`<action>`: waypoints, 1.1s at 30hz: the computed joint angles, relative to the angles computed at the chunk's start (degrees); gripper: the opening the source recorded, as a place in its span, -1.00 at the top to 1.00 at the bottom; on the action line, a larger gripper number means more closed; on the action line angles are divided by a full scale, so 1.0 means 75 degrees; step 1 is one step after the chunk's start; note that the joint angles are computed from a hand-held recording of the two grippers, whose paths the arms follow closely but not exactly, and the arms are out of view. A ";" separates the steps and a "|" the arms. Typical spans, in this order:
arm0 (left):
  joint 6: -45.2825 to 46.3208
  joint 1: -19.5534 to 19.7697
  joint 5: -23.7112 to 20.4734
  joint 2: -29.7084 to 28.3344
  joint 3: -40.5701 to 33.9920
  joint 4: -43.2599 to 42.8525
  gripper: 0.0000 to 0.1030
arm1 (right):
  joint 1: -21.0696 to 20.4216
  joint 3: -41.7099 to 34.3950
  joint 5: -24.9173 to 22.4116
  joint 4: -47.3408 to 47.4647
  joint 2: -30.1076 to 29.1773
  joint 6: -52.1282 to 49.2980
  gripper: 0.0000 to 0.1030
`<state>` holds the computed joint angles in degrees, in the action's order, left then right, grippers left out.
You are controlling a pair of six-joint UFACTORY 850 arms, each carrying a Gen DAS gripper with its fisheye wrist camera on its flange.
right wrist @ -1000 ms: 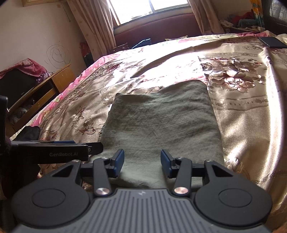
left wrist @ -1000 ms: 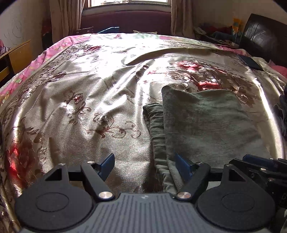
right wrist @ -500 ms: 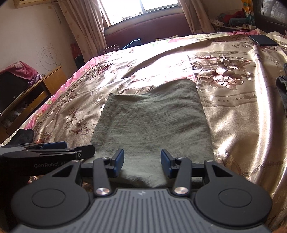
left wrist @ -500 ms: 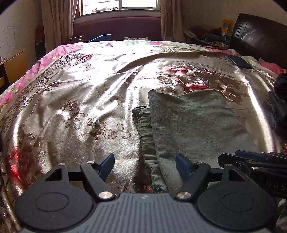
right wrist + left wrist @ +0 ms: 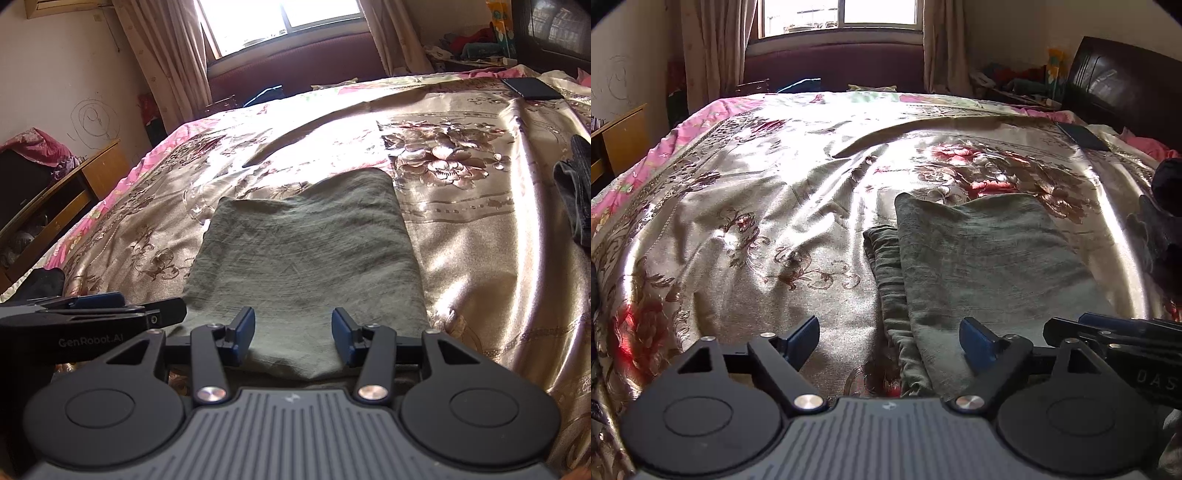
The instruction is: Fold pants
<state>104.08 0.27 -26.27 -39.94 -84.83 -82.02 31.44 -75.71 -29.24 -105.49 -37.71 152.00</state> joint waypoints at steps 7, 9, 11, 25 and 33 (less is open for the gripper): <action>-0.0340 0.0006 -0.0127 -0.0031 -0.0061 0.0385 -0.85 | 0.0019 -0.0074 0.0015 0.0306 -0.0035 -0.0351 0.08; -0.0521 -0.0062 0.0000 -0.0009 -0.0043 0.0701 -0.86 | 0.0019 -0.0091 0.0020 0.0343 -0.0045 -0.0417 0.08; -0.0352 -0.0115 0.0179 0.0053 0.0045 0.0711 -0.86 | 0.0016 -0.0110 0.0040 0.0376 -0.0056 -0.0467 0.08; -0.1330 -0.0029 -0.0281 -0.0015 -0.0124 0.1397 -0.87 | 0.0114 -0.0076 -0.0044 0.0501 -0.0007 -0.0518 0.08; -0.1966 -0.0060 -0.0179 0.0006 -0.0157 0.1882 -1.00 | 0.0148 -0.0006 -0.0063 0.0570 0.0052 -0.0365 0.08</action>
